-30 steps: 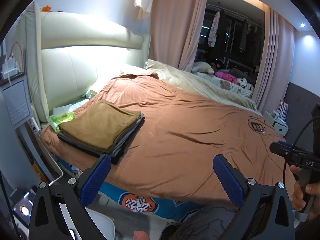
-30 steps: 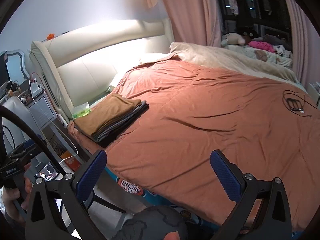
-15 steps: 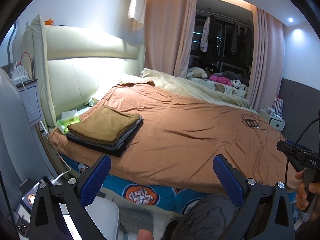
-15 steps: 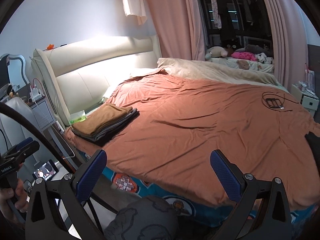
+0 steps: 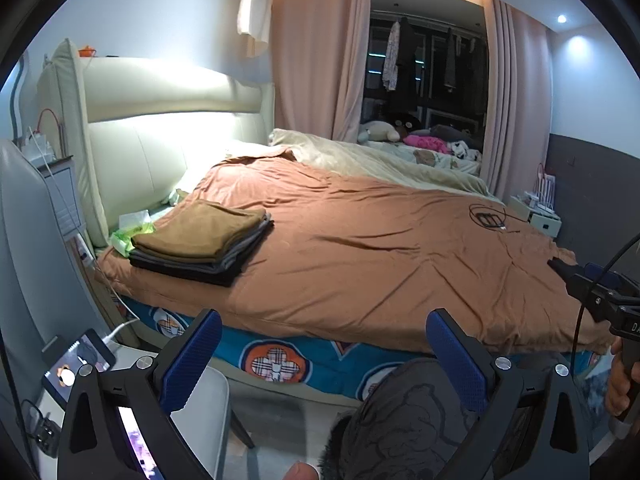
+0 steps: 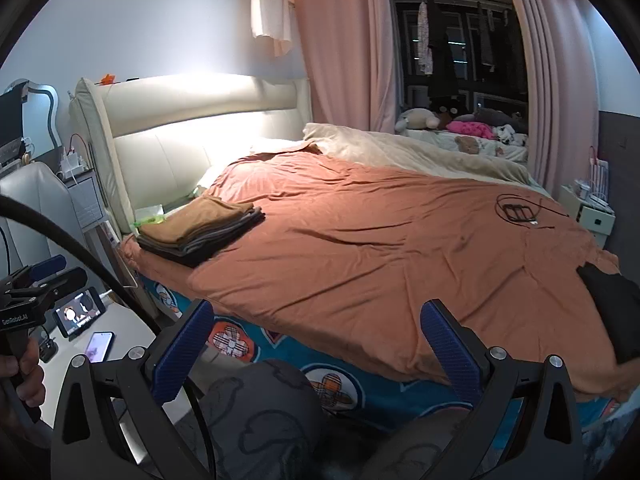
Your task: Fold small clothes
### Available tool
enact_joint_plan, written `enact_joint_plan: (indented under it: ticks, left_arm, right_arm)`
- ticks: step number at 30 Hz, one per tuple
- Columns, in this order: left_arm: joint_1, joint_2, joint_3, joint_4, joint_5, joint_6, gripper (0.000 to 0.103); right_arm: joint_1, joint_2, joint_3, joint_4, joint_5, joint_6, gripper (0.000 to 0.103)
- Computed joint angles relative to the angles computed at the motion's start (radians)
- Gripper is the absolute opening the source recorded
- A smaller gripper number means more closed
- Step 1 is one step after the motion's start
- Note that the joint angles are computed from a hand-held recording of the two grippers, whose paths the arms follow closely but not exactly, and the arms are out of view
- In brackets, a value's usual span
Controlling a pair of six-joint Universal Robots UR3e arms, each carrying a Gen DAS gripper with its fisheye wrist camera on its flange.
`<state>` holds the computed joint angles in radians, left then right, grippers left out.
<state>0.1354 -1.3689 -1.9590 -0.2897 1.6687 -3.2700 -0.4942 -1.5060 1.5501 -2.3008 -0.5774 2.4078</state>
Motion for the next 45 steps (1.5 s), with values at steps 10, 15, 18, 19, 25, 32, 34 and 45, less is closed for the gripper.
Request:
enact_joint_plan:
  ticks: [10, 15, 18, 19, 25, 32, 34, 45]
  left_arm:
    - [-0.039, 0.012, 0.006, -0.002, 0.028, -0.017, 0.103]
    - [-0.043, 0.011, 0.016, -0.012, 0.022, -0.023, 0.103]
    - [-0.055, 0.008, 0.021, -0.018, 0.029, -0.024, 0.103]
    - [-0.059, 0.005, 0.023, -0.017, 0.035, -0.025, 0.103]
    - [-0.071, 0.003, 0.036, -0.023, 0.057, -0.035, 0.103]
    - [-0.065, 0.027, 0.015, -0.02, 0.072, -0.042, 0.103]
    - [-0.062, 0.031, 0.012, -0.022, 0.07, -0.045, 0.103]
    - [-0.067, 0.031, 0.023, -0.019, 0.079, -0.039, 0.103]
  right_arm:
    - [0.01, -0.017, 0.034, -0.058, -0.025, 0.048, 0.103]
    - [-0.003, -0.043, 0.098, -0.151, -0.012, 0.076, 0.103]
    - [-0.008, -0.042, 0.111, -0.17, -0.003, 0.087, 0.103]
    - [-0.006, -0.041, 0.115, -0.177, -0.005, 0.093, 0.103]
    - [-0.003, -0.066, 0.15, -0.179, -0.011, 0.075, 0.103]
    - [-0.001, -0.049, 0.127, -0.154, -0.013, 0.089, 0.103]
    - [-0.002, -0.049, 0.125, -0.149, -0.018, 0.09, 0.103]
    - [-0.014, -0.054, 0.121, -0.131, -0.003, 0.103, 0.103]
